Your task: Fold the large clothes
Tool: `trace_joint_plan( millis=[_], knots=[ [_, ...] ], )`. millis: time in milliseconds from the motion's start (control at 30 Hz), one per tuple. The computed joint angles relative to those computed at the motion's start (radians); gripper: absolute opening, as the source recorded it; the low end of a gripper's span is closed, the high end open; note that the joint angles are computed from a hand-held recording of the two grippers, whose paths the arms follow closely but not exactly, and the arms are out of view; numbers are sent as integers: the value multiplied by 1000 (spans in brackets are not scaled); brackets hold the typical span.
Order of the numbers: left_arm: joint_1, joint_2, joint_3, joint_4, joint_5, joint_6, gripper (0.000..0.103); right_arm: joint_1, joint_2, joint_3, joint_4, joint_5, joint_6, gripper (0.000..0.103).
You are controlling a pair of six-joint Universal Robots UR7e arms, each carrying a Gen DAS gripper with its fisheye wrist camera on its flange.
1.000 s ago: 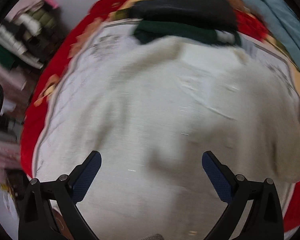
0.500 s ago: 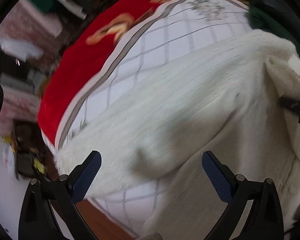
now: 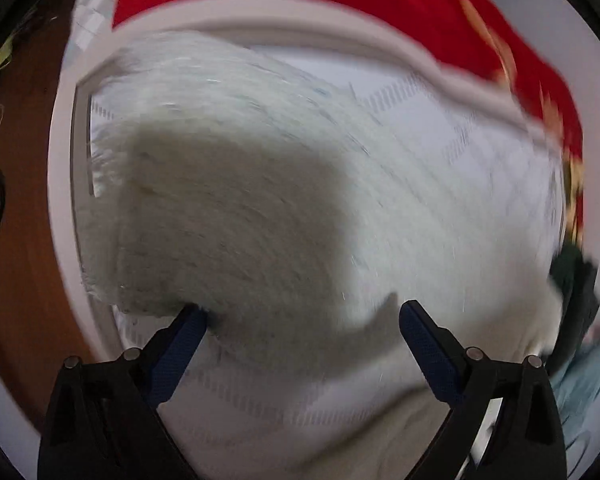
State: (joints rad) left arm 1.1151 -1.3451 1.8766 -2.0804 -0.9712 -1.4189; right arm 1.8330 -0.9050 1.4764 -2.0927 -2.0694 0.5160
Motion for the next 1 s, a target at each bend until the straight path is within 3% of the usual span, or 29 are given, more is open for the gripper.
trace_joint_plan(
  millis=[67, 100, 167, 200, 233, 300, 400, 533, 600, 667, 733, 767, 867, 1000],
  knots=[
    [3, 17, -27, 24, 63, -15, 93, -3, 2, 29, -37, 18, 38, 82],
    [-2, 33, -59, 75, 125, -34, 77, -3, 8, 34, -51, 24, 60, 82],
    [-3, 52, -98, 86, 206, 4, 59, -5, 12, 50, -89, 51, 97, 82],
    [2, 60, -111, 68, 231, 36, 51, -5, 9, 53, -94, 58, 108, 82],
    [13, 66, -122, 32, 250, 83, 50, -2, 18, 45, -95, 62, 120, 82],
    [49, 80, -132, -121, 238, 200, 50, 1, 28, 37, -99, 68, 127, 82],
    [103, 88, -131, -279, 140, 332, 52, 4, 46, 18, -107, 86, 117, 82],
    [108, 83, -82, -410, 103, 409, 63, -1, 27, 41, -123, 116, 115, 82],
    [115, 106, -82, -469, 102, 437, 74, -6, 8, 61, -121, 128, 121, 82],
    [111, 133, -120, -420, 123, 419, 76, -13, 0, 75, -116, 141, 138, 82],
    [105, 128, -138, -383, 85, 372, 76, -20, 10, 72, -118, 166, 164, 82],
    [95, 100, -109, -427, 46, 362, 76, -23, 6, 79, -123, 178, 174, 82],
    [64, 35, -20, -486, 46, 317, 76, -21, 10, 79, -128, 186, 176, 82],
    [114, 57, 14, -593, -8, 302, 76, -18, 22, 64, -115, 186, 183, 82]
  ],
)
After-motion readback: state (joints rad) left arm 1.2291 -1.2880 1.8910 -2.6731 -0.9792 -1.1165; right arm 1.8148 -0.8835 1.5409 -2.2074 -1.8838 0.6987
